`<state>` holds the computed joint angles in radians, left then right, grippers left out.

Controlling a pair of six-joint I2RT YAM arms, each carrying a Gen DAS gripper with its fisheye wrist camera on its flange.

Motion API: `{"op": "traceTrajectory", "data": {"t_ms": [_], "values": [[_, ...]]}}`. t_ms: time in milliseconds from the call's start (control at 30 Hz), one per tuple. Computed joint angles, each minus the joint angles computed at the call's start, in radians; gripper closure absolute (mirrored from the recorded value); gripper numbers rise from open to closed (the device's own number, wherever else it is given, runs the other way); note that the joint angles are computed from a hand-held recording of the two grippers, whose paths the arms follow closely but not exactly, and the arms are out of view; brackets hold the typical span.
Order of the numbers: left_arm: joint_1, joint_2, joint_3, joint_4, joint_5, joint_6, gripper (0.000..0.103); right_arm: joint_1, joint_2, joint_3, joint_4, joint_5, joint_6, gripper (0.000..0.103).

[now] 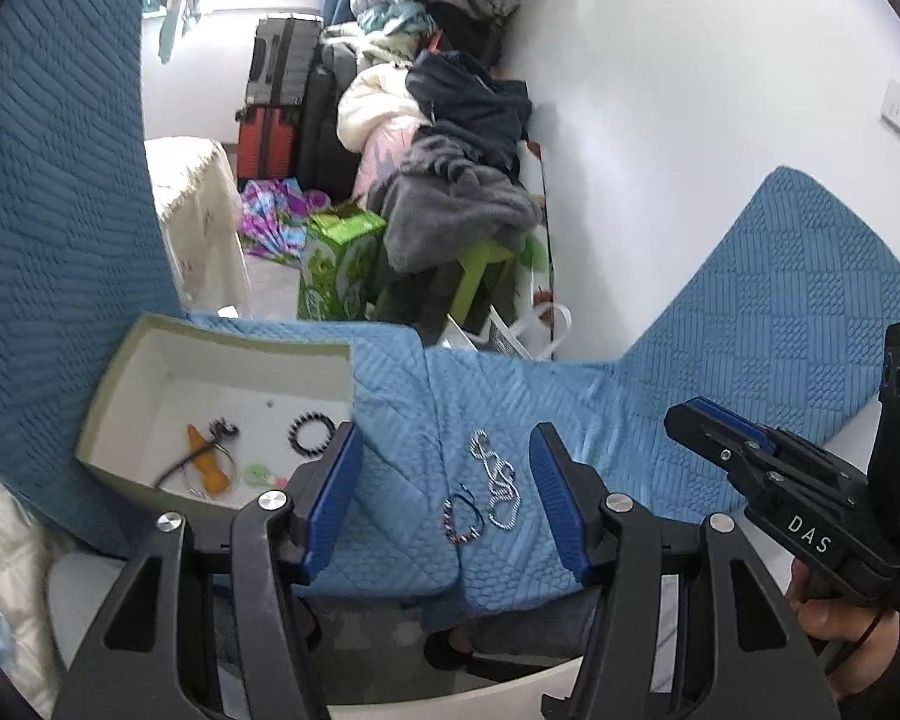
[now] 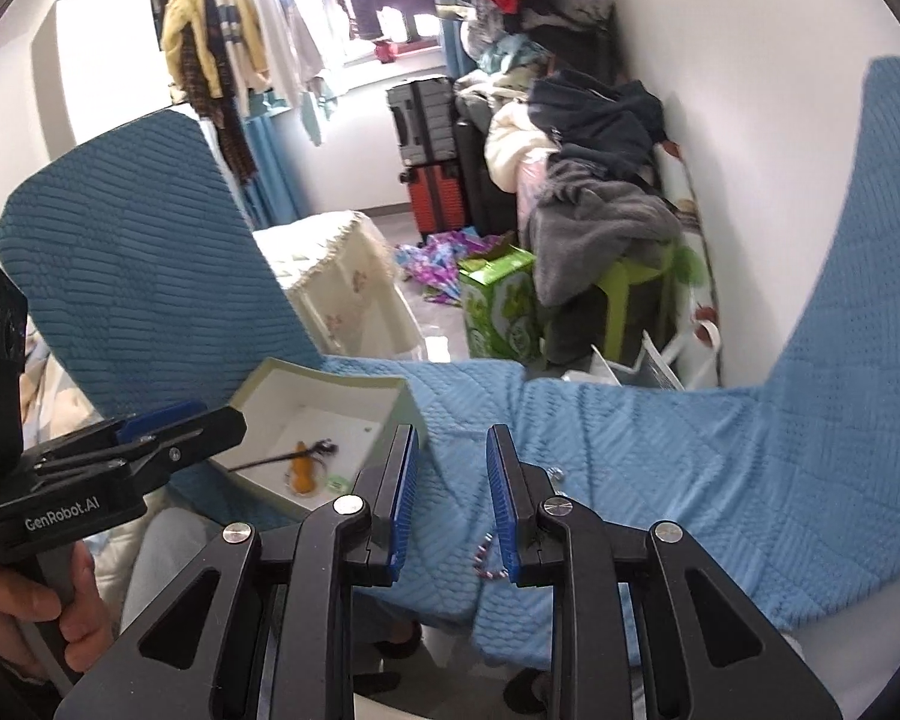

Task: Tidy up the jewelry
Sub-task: 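Move both tools back to the red bead bracelet and silver ball chain, then grasp the red bead bracelet with the left tool while the right tool grasps the silver ball chain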

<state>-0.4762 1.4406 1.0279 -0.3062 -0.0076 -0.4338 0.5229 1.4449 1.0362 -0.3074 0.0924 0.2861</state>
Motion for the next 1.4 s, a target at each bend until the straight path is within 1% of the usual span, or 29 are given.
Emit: {"op": "traceTrajectory", "data": {"t_ms": [200,333,467,533,733,833,900,1000,1100,1233,1300,1400], "values": [[-0.04,0.083,-0.003,0.019,0.033,-0.038,0.045,-0.06,-0.017,-0.07,0.015,-0.04,-0.002,0.081],[-0.068,0.164,0.023,0.018,0.054,-0.045,0.05,-0.092,-0.002,-0.106,0.028,-0.054,-0.001,0.081],[-0.082,0.256,0.053,0.019,0.083,-0.051,0.058,-0.126,0.034,-0.143,0.053,-0.077,0.0,0.081],[-0.084,0.308,0.07,0.019,0.096,-0.052,0.061,-0.151,0.069,-0.149,0.065,-0.099,-0.005,0.081],[-0.066,0.471,0.131,0.027,0.165,-0.059,0.073,-0.18,0.172,-0.157,0.115,-0.136,-0.021,0.08],[-0.065,0.548,0.177,0.017,0.178,-0.058,0.075,-0.193,0.249,-0.139,0.137,-0.159,-0.036,0.08],[-0.067,0.594,0.211,-0.003,0.16,-0.068,0.076,-0.201,0.299,-0.119,0.145,-0.175,-0.045,0.08],[-0.056,0.66,0.25,0.0,0.196,-0.082,0.076,-0.214,0.37,-0.083,0.154,-0.206,-0.069,0.08],[-0.054,0.718,0.299,-0.007,0.193,-0.08,0.076,-0.224,0.452,-0.038,0.159,-0.223,-0.091,0.08],[-0.053,0.795,0.381,-0.025,0.194,-0.049,0.077,-0.241,0.561,0.037,0.15,-0.238,-0.116,0.08],[-0.054,0.833,0.426,-0.041,0.192,-0.036,0.081,-0.251,0.616,0.083,0.139,-0.242,-0.13,0.08],[-0.056,0.888,0.497,-0.076,0.186,-0.009,0.083,-0.262,0.678,0.14,0.126,-0.251,-0.148,0.08]]}}
